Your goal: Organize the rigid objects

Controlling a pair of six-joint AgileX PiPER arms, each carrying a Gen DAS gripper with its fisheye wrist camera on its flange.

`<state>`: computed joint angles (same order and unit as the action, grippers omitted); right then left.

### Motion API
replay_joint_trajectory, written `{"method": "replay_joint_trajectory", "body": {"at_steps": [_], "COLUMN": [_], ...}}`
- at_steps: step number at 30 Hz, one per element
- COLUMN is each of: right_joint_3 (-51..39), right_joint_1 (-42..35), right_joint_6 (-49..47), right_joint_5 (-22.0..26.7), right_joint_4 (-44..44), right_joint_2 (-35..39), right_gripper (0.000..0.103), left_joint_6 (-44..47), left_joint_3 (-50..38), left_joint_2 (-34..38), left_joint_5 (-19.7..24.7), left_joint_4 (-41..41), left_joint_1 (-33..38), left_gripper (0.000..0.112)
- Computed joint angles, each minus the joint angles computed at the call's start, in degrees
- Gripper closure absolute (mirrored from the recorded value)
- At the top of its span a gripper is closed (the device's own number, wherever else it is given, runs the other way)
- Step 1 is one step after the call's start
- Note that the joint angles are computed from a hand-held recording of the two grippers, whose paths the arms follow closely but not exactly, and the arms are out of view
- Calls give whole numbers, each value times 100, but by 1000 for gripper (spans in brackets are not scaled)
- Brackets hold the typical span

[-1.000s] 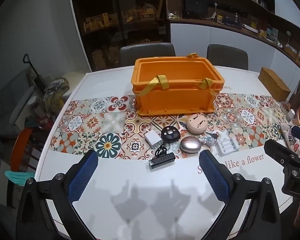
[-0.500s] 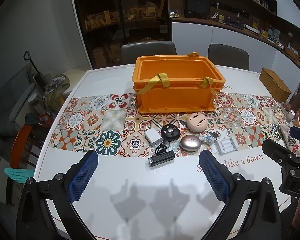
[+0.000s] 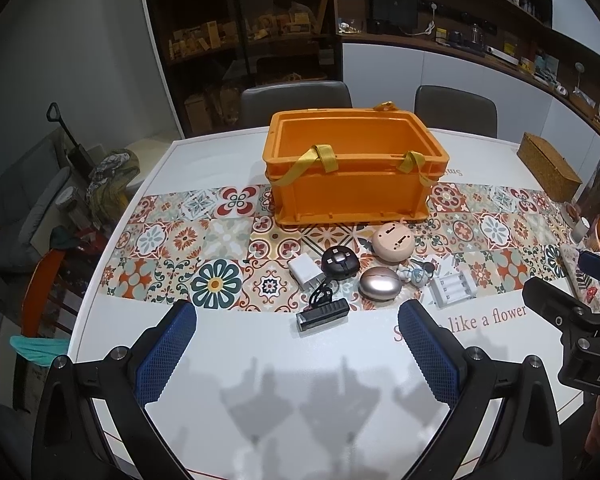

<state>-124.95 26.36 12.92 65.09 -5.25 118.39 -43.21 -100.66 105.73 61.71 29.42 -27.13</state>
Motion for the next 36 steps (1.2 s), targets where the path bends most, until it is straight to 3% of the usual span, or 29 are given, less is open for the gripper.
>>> {"method": "replay_joint_trajectory", "body": {"at_steps": [36], "right_joint_3": [192], "right_joint_1": [3], "right_joint_6": [1], "right_joint_5": [-87], "right_joint_4": [18], "right_joint_2": [-61], "right_gripper": [1], "left_joint_6": [74], "left_joint_3": [-83], "left_joint_2": [43], "left_joint_5": [134], "left_joint_4": [-29], "left_joint_1": [8], "left_gripper": [9]}}
